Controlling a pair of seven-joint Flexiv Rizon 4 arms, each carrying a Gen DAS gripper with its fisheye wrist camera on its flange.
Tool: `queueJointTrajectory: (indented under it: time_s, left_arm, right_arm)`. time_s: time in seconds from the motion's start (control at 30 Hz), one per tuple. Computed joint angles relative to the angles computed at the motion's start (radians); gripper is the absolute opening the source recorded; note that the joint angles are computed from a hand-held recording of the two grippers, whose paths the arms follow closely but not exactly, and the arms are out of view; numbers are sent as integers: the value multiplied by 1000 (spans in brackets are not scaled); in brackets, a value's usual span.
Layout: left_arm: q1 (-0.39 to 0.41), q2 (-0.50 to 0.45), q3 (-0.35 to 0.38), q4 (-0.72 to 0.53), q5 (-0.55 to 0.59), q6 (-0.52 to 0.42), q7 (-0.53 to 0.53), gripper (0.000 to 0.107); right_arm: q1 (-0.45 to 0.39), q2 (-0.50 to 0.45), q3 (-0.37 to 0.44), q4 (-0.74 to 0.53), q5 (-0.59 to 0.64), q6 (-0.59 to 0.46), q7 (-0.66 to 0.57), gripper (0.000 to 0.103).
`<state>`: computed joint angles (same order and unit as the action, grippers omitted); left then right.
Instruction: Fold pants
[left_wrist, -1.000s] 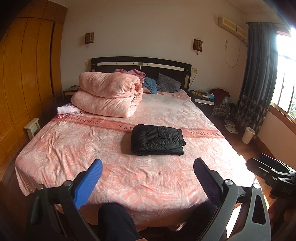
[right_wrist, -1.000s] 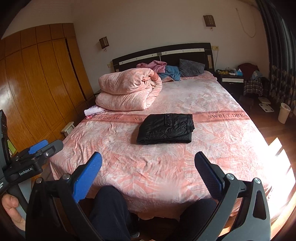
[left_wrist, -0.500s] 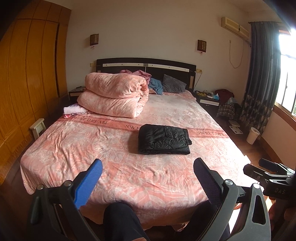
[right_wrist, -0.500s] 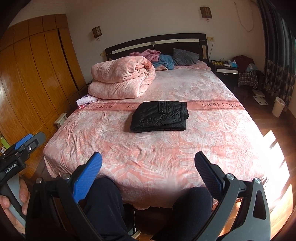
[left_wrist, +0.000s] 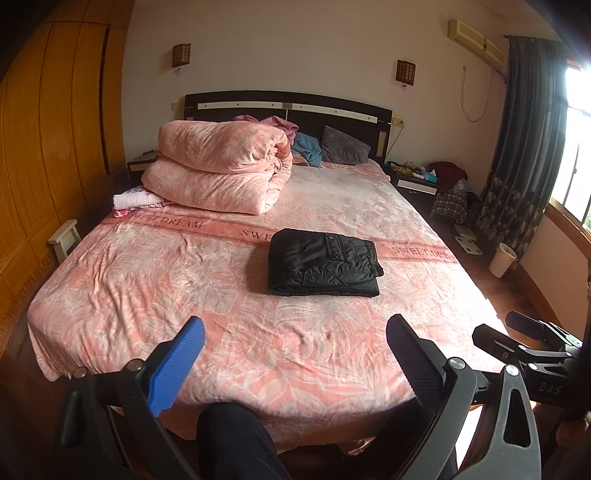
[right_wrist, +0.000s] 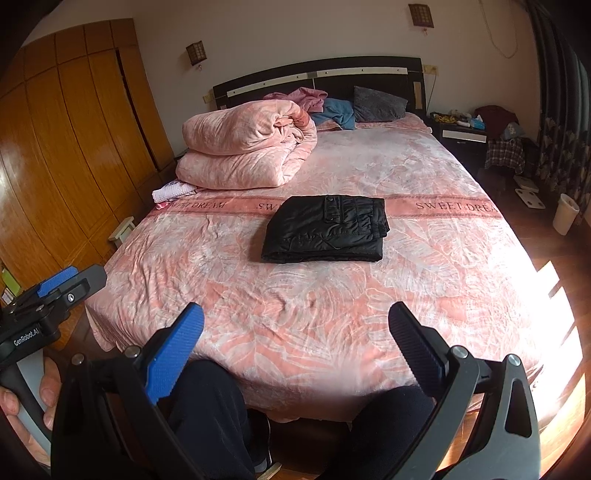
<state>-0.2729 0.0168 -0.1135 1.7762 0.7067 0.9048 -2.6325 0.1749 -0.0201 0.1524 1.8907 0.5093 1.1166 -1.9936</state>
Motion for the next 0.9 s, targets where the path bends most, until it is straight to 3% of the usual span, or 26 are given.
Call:
queueJointTrajectory:
  time_s: [0.3,0.63,0.9]
  left_arm:
    - [-14,-52,6,-74,42,-73,-2,99]
    - [-29,-85,39,-80,-11,-1,35,99]
    - [-51,-91,44,-97,23,-13,16,99]
  right_arm:
    - [-11,-65,8,-55,-44,-11,31,100]
    - [-30,-88,23,-76,-47,-19,38,100]
    - [-38,-94,27,-78,-43,-17,34,100]
